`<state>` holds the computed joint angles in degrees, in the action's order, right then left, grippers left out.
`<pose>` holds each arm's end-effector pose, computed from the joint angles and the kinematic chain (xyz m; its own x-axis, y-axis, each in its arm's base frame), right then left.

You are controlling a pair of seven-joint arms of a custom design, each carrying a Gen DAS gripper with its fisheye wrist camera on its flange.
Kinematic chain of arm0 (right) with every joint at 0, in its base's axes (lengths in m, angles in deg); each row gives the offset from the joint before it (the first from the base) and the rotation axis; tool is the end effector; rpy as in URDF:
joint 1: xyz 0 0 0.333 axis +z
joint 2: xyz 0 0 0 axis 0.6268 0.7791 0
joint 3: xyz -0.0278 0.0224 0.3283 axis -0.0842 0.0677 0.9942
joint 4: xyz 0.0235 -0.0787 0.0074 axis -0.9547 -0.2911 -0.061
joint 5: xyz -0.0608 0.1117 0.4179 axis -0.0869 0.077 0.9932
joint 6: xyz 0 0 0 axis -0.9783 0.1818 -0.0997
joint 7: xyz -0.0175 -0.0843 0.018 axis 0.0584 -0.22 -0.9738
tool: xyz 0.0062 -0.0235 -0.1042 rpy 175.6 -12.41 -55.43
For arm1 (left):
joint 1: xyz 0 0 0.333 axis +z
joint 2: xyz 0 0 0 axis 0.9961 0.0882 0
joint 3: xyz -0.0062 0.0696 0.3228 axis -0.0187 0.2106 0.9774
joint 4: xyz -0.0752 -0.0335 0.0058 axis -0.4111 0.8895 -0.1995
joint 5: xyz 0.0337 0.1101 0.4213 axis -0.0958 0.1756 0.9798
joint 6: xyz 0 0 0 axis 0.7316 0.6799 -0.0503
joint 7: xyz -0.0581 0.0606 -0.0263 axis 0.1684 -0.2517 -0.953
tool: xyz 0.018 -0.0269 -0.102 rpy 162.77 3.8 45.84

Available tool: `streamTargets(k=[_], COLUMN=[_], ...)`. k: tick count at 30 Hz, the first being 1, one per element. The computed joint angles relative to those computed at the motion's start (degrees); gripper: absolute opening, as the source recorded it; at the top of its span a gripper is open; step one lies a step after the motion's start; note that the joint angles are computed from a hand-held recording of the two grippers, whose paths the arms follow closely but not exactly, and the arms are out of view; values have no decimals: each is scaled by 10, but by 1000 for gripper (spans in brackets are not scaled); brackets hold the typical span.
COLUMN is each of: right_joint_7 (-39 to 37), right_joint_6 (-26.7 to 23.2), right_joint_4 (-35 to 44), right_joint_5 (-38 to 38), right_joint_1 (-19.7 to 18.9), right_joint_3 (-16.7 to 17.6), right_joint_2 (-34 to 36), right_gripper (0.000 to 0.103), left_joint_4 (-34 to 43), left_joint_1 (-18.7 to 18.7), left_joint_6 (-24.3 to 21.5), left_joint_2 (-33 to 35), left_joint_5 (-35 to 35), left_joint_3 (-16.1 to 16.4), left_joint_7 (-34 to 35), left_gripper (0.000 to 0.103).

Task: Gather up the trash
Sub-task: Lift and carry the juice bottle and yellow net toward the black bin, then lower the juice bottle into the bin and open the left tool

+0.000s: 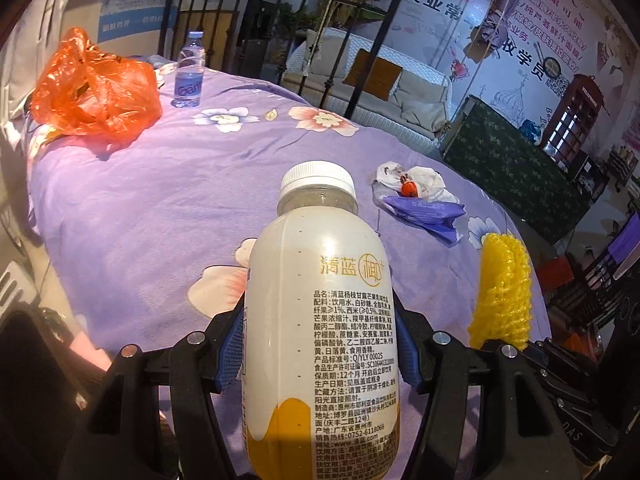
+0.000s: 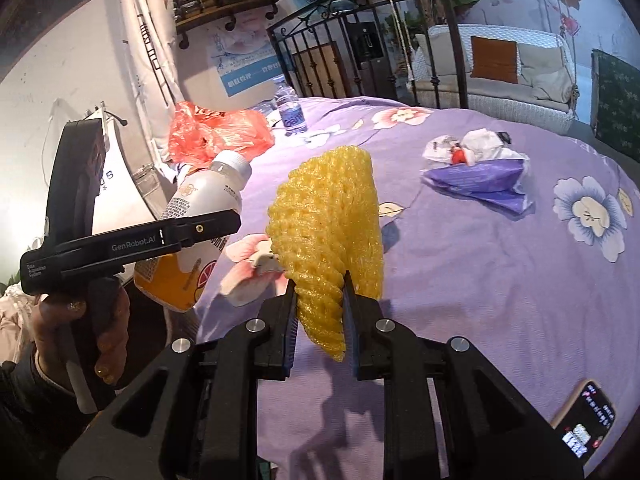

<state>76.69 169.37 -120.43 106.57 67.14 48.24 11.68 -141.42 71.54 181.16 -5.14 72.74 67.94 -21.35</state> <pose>0.5091 0.3467 0.4220 0.4923 -0.8065 -0.3273 -0.6591 -0.0998 -0.7454 0.4835 -0.1420 0.4563 0.0119 -0.9624 0.2714 -0.7194 -0.1967 -0.6661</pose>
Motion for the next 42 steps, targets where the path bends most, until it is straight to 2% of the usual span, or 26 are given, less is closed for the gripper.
streamTargets(k=[3,8,17,26,31,37,42], right_joint_7=[-36,-96,-63,-20,-13,-2,3], right_joint_6=[-8,8,6,5,10,12,10], right_joint_4=[20,55,95,93,88,85,82], right_joint_5=[36,78,21,-32,-35,-44,-44], right_joint_1=[7,28,50,45,40,36,31], right_joint_3=[11,26,51,78,87,91,95], right_joint_2=[12,38,79,90,90,90,91], right_gripper=[20,20,20,20,20,20,20], left_joint_4=[-29,-79,-156,-221,-236,-232,-219], left_joint_1=[33,64,116,164,187,179,182], left_joint_6=[1,-1,-28,-70,-86,-108,-117], left_joint_2=[-30,-82,-175,-250,-249,-209,-173], left_joint_5=[21,42,68,82,77,40,20], left_joint_3=[-15,-14,-4,1,15,60,67], left_joint_7=[-22,-53,-92,-122,-137,-118,-101], left_gripper=[60,60,60,60,60,60,60])
